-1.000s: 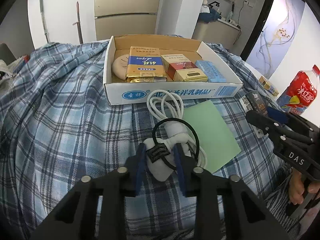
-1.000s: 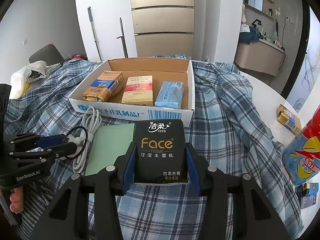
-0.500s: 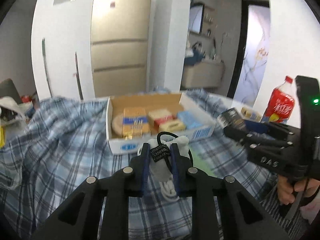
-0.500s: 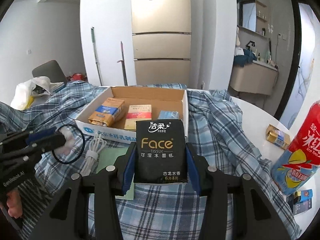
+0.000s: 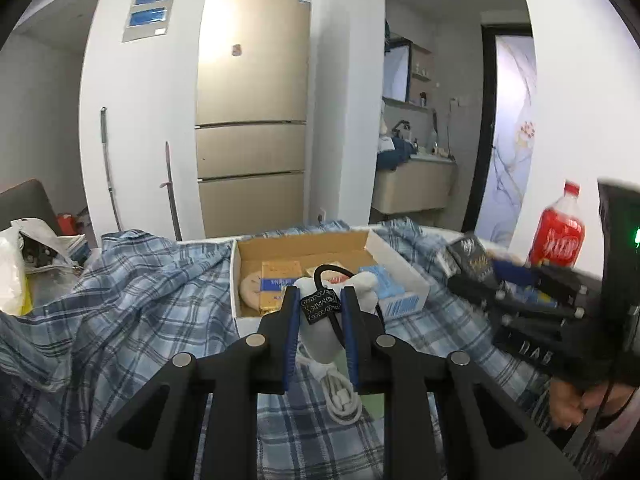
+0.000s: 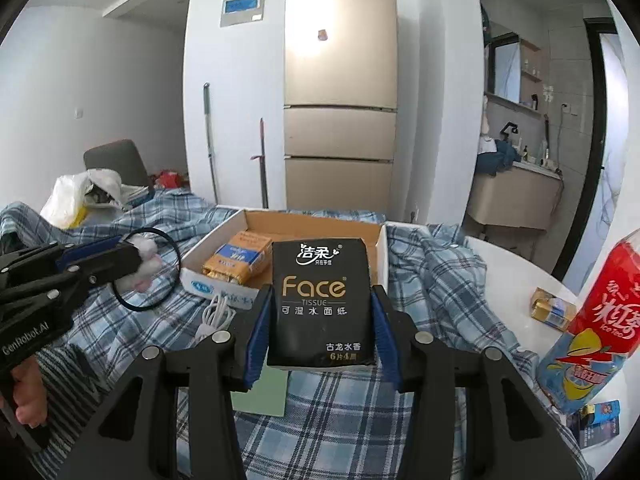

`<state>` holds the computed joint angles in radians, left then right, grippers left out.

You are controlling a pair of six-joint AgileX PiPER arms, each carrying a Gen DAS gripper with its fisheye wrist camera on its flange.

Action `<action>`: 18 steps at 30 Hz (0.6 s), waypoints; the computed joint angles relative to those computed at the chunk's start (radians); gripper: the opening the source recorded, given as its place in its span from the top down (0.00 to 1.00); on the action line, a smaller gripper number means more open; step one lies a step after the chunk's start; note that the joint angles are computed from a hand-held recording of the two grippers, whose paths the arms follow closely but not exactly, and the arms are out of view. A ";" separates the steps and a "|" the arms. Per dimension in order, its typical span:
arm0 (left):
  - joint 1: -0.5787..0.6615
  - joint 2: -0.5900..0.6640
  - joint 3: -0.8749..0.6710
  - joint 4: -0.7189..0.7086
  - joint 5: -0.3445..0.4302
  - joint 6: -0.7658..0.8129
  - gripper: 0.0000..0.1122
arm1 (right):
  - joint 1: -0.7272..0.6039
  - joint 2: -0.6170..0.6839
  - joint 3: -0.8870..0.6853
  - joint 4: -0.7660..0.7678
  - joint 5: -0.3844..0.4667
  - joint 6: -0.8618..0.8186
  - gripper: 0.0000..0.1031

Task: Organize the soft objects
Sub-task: 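Carry the tissue pack and earbuds above the white box with both grippers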

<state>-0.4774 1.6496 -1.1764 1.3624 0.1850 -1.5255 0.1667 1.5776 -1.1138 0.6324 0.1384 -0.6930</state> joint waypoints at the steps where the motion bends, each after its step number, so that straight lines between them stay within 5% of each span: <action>1: -0.008 -0.008 -0.009 -0.047 0.016 0.050 0.81 | -0.001 -0.003 -0.002 -0.023 0.002 0.026 0.56; 4: -0.046 -0.019 -0.068 -0.174 0.100 0.221 0.81 | -0.001 -0.004 -0.043 -0.168 0.057 0.163 0.56; 6: -0.068 -0.011 -0.138 -0.300 0.169 0.380 0.81 | -0.025 0.004 -0.102 -0.115 0.141 0.136 0.56; 11: -0.084 0.015 -0.294 -0.451 0.237 0.561 0.81 | -0.039 0.022 -0.246 -0.256 0.213 0.289 0.56; 14: -0.072 0.066 -0.435 -0.590 0.279 0.708 0.81 | -0.030 0.081 -0.413 -0.431 0.359 0.491 0.56; 18: -0.055 0.161 -0.645 -0.729 0.333 0.842 0.81 | -0.047 0.152 -0.592 -0.400 0.437 0.518 0.56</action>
<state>-0.5323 1.8102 -1.8211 0.6339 0.5179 -0.6833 0.1194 1.7296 -1.7056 0.2322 0.5755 -0.1745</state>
